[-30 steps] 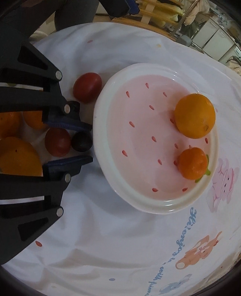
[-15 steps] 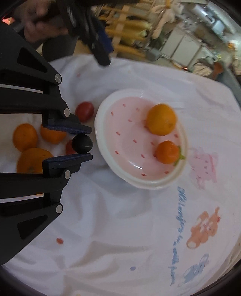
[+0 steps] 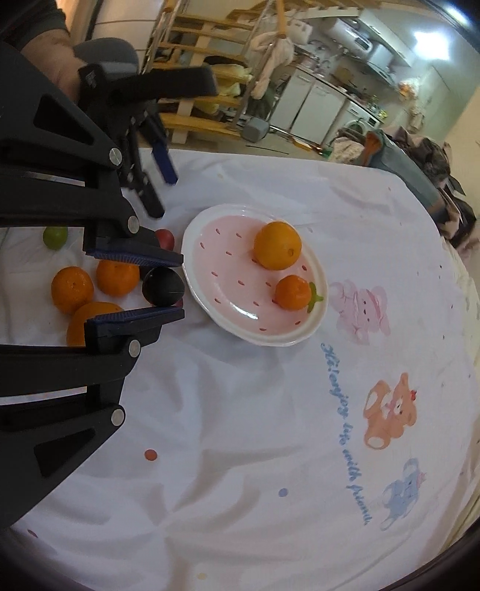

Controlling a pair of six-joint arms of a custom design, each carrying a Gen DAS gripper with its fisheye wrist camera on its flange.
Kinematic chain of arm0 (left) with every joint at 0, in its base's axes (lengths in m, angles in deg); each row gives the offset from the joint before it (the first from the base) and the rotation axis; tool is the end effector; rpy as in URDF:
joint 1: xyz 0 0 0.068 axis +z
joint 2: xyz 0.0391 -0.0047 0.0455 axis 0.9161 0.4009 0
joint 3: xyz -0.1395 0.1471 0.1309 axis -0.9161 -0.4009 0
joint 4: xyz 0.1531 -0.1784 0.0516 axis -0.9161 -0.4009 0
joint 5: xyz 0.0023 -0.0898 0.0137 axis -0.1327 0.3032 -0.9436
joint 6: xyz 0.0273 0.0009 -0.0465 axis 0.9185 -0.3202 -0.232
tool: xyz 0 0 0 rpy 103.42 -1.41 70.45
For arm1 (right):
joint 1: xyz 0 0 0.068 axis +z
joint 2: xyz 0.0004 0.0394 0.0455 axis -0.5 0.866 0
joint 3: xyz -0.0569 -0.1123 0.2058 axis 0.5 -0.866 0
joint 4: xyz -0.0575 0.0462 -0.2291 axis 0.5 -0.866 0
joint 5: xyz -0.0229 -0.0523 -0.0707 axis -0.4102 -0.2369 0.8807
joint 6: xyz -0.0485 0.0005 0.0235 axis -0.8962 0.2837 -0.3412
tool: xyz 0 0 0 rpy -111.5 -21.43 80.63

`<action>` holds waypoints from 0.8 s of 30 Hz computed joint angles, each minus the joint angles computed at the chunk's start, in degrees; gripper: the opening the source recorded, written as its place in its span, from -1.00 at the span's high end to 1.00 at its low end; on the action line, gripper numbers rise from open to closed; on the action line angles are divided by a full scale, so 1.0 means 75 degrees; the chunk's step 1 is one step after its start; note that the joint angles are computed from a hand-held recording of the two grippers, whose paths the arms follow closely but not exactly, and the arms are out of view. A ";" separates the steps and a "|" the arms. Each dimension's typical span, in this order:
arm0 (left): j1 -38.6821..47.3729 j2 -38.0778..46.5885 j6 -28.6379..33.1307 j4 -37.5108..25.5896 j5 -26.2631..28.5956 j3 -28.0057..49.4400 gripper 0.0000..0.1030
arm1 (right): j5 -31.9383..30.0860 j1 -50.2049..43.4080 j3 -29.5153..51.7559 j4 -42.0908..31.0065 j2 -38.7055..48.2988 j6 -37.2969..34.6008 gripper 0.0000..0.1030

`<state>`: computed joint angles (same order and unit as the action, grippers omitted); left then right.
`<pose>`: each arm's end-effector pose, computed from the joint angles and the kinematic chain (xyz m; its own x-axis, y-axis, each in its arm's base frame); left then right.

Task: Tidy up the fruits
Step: 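Grasp the dark cherry tomato with the right tool while the left tool grasps a red tomato, then carry the red tomato and dark tomato over the pink plate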

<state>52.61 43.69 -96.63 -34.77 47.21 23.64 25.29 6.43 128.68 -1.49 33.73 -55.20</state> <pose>0.2244 -0.0561 0.2059 -0.9632 -0.1031 -0.2484 -0.0757 0.9902 -0.1173 0.2618 0.2074 0.2448 -0.9517 -0.0715 -0.2987 -0.2228 0.8300 0.5113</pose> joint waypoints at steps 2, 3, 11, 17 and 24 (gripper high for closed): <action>-0.0131 0.0200 -0.0054 0.0148 0.0045 -0.0010 -0.25 | -0.0003 -0.0029 -0.0023 0.0009 -0.0044 -0.0008 0.56; -0.0163 0.0251 -0.0050 0.0220 0.0064 -0.0014 -0.24 | -0.0021 -0.0042 -0.0046 0.0025 -0.0061 -0.0021 0.56; -0.0432 0.0841 -0.0148 0.0500 0.0337 0.0196 0.19 | -0.0075 -0.0132 -0.0225 -0.0006 -0.0129 -0.0163 0.56; -0.0422 0.0959 -0.0230 0.0658 0.0693 0.0172 0.45 | -0.0054 -0.0176 -0.0255 0.0068 -0.0184 -0.0126 0.56; -0.0411 0.0688 -0.0183 0.0447 0.0661 0.0114 0.47 | 0.0121 -0.0028 -0.0029 -0.0022 -0.0010 -0.0171 0.56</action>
